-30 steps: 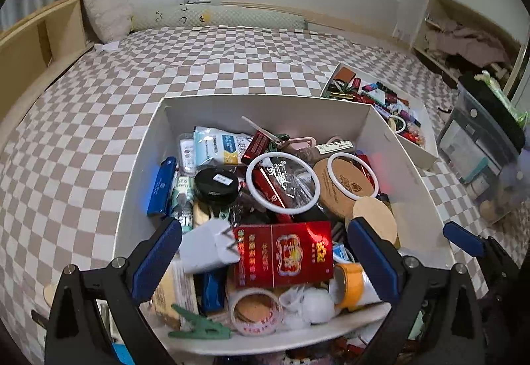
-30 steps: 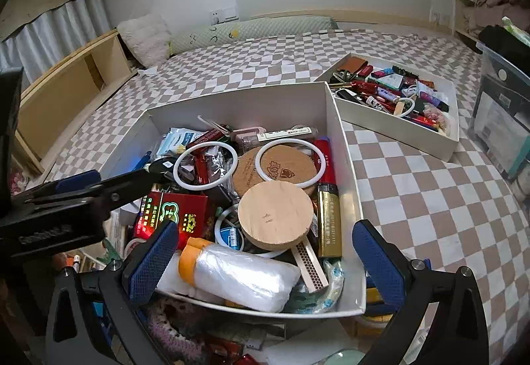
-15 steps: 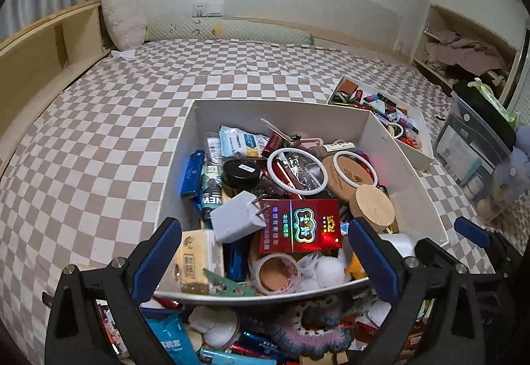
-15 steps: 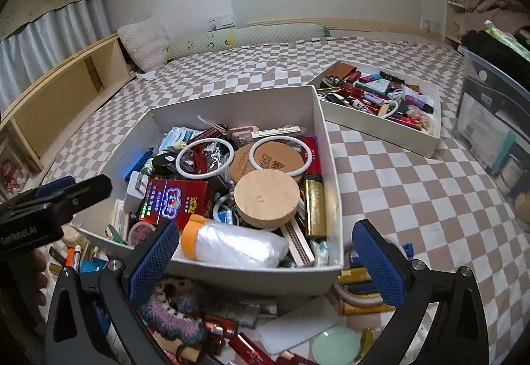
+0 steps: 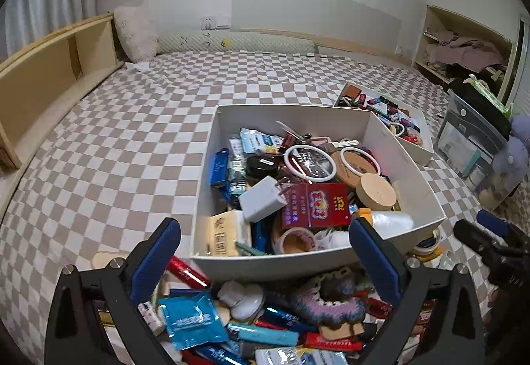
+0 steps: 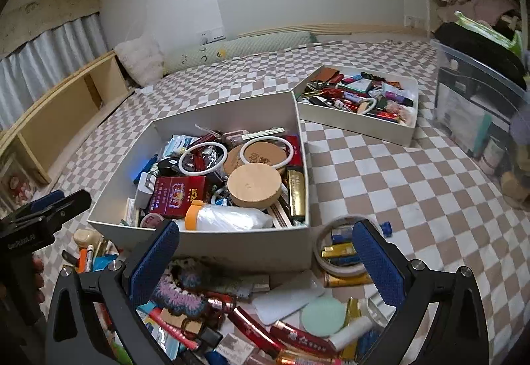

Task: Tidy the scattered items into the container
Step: 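Move both grippers back toward the remaining pile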

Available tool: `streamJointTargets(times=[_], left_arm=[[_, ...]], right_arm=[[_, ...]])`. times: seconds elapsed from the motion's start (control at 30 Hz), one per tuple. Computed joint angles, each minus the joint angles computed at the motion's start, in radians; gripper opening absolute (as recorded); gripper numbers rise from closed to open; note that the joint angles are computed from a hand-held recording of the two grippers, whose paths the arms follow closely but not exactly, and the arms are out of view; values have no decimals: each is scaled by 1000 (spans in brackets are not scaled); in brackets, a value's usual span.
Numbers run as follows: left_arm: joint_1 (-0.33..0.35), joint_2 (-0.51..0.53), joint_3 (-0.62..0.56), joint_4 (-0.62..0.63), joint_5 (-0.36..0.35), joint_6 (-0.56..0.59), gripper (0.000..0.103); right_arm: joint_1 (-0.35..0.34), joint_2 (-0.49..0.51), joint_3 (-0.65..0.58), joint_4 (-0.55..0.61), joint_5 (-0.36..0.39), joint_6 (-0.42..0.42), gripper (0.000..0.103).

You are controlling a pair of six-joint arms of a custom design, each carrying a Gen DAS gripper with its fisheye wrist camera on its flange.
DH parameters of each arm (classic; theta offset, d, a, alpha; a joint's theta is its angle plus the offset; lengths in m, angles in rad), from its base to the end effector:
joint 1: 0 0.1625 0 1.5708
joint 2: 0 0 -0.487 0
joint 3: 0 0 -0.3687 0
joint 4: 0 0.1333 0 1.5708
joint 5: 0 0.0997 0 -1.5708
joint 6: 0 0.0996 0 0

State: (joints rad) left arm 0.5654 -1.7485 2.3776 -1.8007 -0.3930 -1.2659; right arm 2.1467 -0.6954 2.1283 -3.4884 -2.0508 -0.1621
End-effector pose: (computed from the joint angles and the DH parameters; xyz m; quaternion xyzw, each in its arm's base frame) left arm -0.1234 -0.3451 0.3510 0.0033 0.8224 -0.4242 0.3790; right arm 0.3749 -0.4171 0.0776 0.2869 -0.9001 0.2755 0.1780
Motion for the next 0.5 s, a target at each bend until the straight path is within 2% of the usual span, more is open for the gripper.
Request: streamJointTargets(times=[0.23,0.5], left_arm=[[-62,-66,-24,255,-5,-205,102],[-124,-130,-53,518,-29,-414,102]], right_arm=[[5,-30,45,-39,-22,19,103],[21,-40,86,-132,-90,-15,103]])
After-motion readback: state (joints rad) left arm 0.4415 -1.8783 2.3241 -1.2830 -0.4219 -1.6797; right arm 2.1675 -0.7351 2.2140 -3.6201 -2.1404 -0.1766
